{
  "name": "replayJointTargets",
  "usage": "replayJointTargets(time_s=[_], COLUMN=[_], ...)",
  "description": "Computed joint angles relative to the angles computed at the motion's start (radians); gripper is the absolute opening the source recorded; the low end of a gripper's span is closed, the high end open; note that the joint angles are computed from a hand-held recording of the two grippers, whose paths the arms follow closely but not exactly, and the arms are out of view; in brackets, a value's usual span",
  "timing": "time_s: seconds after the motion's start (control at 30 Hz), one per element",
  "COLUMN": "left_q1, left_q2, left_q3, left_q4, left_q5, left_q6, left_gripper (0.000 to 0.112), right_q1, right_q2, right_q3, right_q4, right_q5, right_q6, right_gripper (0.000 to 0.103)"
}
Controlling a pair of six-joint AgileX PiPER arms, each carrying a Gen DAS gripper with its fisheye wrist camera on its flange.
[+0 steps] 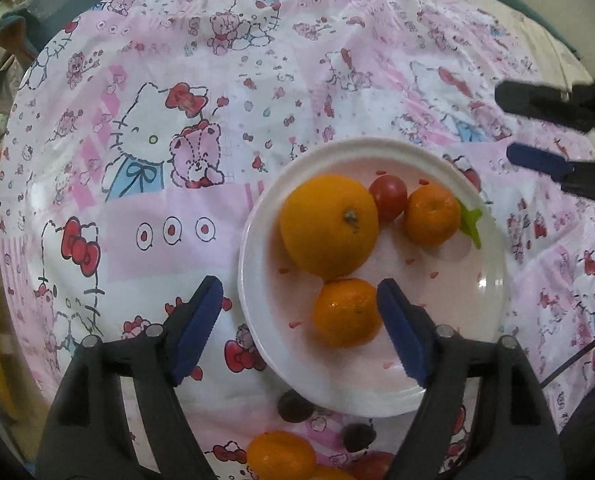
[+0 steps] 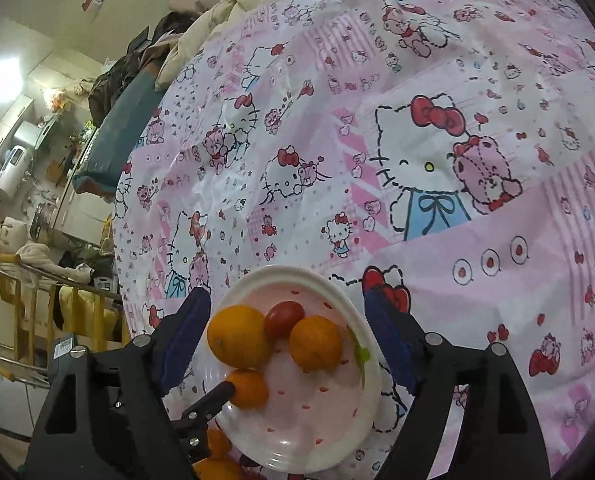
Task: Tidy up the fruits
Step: 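Place the tomato and mandarin onto the plate and open both grippers, then withdraw both grippers back toward the remaining fruit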
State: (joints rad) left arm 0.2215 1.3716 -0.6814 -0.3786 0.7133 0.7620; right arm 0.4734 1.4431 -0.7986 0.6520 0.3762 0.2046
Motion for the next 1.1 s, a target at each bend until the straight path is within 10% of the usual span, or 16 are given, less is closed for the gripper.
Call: replayJointTargets(time_s=[0.67,1.1], left_q1=[0.171,0.416], left_q2=[-0.152,-0.287], left_q3=[-0.003,-0.036], left_q4=[-0.072,-0.127], left_q5=[0.128,0.334], left_q6=[0.113,0.289], left_gripper=[0.089,0.089], right_q1=[0.225,0.636], right_q2=[-0.21,-0.361], right_q3=[0.073,0.103], right_q4=[-0.749,-1.205], right_q5=[0.103,0.318], right_q6=[0.837,1.516], right_gripper=[0.086,0.086])
